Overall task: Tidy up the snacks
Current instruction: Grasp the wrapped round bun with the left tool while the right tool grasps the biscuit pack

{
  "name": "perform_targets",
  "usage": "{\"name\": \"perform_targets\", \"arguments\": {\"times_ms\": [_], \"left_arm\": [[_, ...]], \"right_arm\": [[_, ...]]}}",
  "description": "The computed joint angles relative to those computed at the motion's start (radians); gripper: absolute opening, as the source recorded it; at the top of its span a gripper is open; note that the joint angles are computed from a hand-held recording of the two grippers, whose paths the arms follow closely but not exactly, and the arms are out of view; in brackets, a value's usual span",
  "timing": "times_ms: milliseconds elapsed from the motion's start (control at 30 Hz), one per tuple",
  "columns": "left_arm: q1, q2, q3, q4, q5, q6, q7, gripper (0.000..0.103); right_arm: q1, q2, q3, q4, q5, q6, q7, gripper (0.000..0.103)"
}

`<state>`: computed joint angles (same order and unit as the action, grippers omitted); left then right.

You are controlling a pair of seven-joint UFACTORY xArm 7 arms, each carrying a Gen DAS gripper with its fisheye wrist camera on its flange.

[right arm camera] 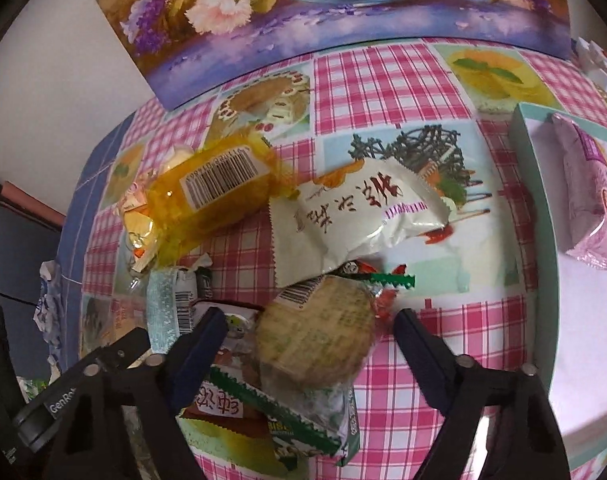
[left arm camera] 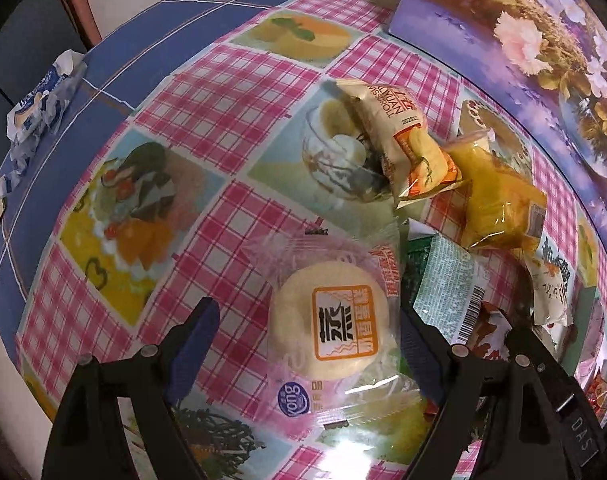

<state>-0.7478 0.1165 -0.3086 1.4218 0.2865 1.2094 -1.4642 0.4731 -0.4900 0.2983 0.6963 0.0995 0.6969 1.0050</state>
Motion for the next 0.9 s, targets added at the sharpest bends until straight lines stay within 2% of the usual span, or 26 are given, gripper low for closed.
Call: {"name": "perform_targets", "arguments": {"times_ms": [100,167,200,333,467,900], "left_arm": [[0.001,0.001,0.001,-0.001,0.005,-0.015,0.003,0.078],[0.000,0.001,0.001,-0.001,0.008,-0.023,0.007,0.062],[-0.002,0.007,-0.001,0.008,0.012,-0.013,0.012,0.058],[-0.009,0.016,0.004,0.019,0.024,-0.007,0.012,0.057],[-0.010,-0.015,0.004,-0.001,0.037,0.003,-0.010,0.056],[-0.031,-0.022,-0.021,0.085,0.151,0.104,-0.052,0.056]], "right_arm": [[0.000,-0.008,-0.004,-0.014,0.010,-0.023,0.006,0.070],[0.003,-0.013,-0.009,-0.022,0.017,-0.036,0.003,0.065],[0.006,-0.016,-0.011,-0.026,0.021,-0.040,0.002,0.064],[0.007,-0.031,-0.013,-0.037,0.028,-0.041,0.000,0.061],[0.008,-0.063,-0.020,-0.056,0.040,-0.027,0.003,0.053],[-0.016,-0.167,-0.045,-0.104,0.078,0.012,0.020,0.053]]}}
